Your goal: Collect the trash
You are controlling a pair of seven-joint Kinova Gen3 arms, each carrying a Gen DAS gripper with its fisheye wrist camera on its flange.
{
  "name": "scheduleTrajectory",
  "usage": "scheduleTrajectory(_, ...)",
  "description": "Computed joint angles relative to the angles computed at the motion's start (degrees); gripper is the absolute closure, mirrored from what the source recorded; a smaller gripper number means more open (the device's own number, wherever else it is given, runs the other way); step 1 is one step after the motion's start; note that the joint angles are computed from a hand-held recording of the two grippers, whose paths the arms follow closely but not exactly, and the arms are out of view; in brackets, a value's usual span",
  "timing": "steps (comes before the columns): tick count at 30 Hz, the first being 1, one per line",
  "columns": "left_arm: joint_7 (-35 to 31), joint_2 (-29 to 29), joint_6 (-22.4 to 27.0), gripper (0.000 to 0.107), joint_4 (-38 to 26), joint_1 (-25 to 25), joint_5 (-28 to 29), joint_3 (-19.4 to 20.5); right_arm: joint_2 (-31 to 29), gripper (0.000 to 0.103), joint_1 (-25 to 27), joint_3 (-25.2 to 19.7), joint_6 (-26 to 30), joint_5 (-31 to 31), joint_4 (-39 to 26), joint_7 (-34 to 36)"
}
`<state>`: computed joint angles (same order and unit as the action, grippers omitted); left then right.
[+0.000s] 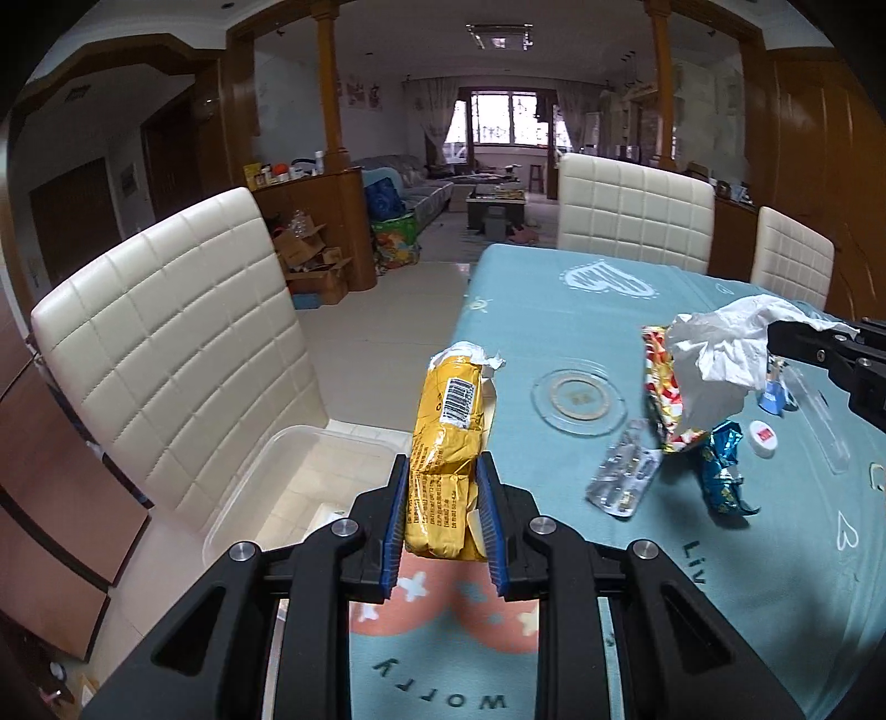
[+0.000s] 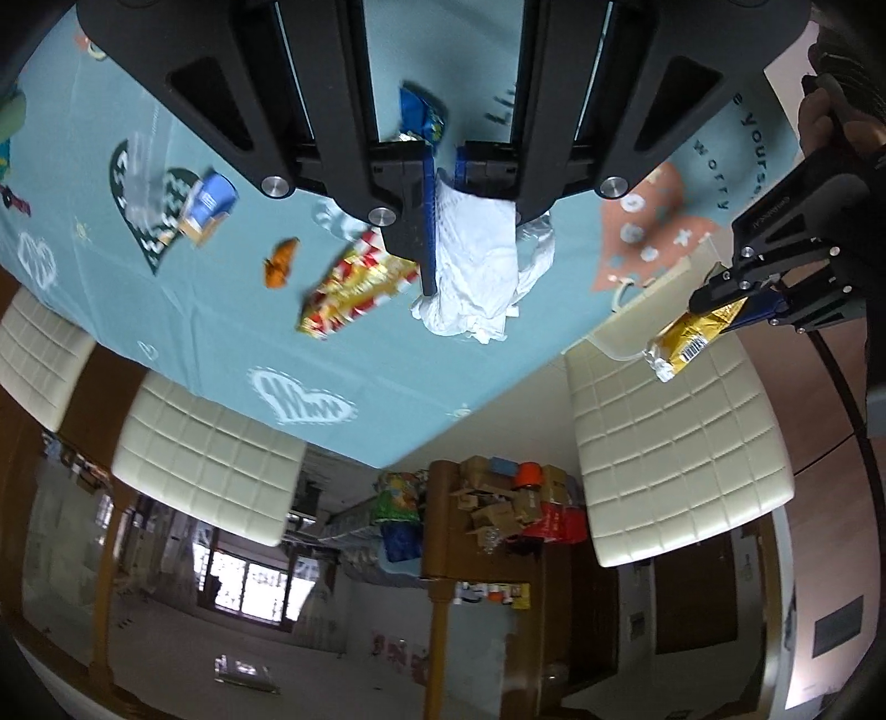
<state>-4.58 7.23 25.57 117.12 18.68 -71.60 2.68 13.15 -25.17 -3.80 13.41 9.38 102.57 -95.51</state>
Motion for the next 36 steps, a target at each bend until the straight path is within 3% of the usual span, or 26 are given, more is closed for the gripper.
scheduleTrajectory(9, -1.0, 0.9, 0.2, 0.084, -0.3, -3.2, 1.4, -2.3, 7.9, 0.098, 3.2, -8.3, 4.8, -6.6, -10.4, 10.6)
scheduleTrajectory(16, -3.1, 2.9, 0.4, 0.084, -2.0, -6.0, 3.2, -4.9, 15.6, 0.098, 1.6, -10.0, 12.2, -11.0, -21.9, 17.5)
scheduleTrajectory(23, -6.9, 6.5, -0.5, 0.08, -5.3, -7.1, 6.9, -7.7, 22.3, 0.098, -2.7, -7.8, 19.0, -12.7, -33.5, 19.3)
scheduleTrajectory(26, -6.9, 8.1, -1.2, 0.072, -6.3, -6.4, 7.3, -9.6, 23.9, 0.098, -4.0, -6.9, 19.5, -12.6, -35.9, 19.1)
scheduleTrajectory(28, -7.8, 9.5, 0.6, 0.046, -7.7, -5.9, 9.3, -10.4, 24.2, 0.098, -4.0, -6.9, 19.7, -12.9, -36.4, 19.4)
scheduleTrajectory(29, -6.9, 9.9, 0.9, 0.041, -7.9, -5.5, 9.6, -11.3, 24.5, 0.098, -4.0, -6.9, 20.1, -13.0, -36.9, 19.6)
scheduleTrajectory(32, -5.6, 9.8, -0.3, 0.039, -7.2, -5.0, 9.4, -12.9, 25.9, 0.098, -4.6, -6.7, 21.7, -12.9, -38.9, 20.1)
scheduleTrajectory(36, -3.0, 9.8, 1.6, 0.039, -6.3, -4.0, 7.5, -14.0, 28.4, 0.097, -5.2, -7.2, 24.8, -13.5, -42.4, 21.2)
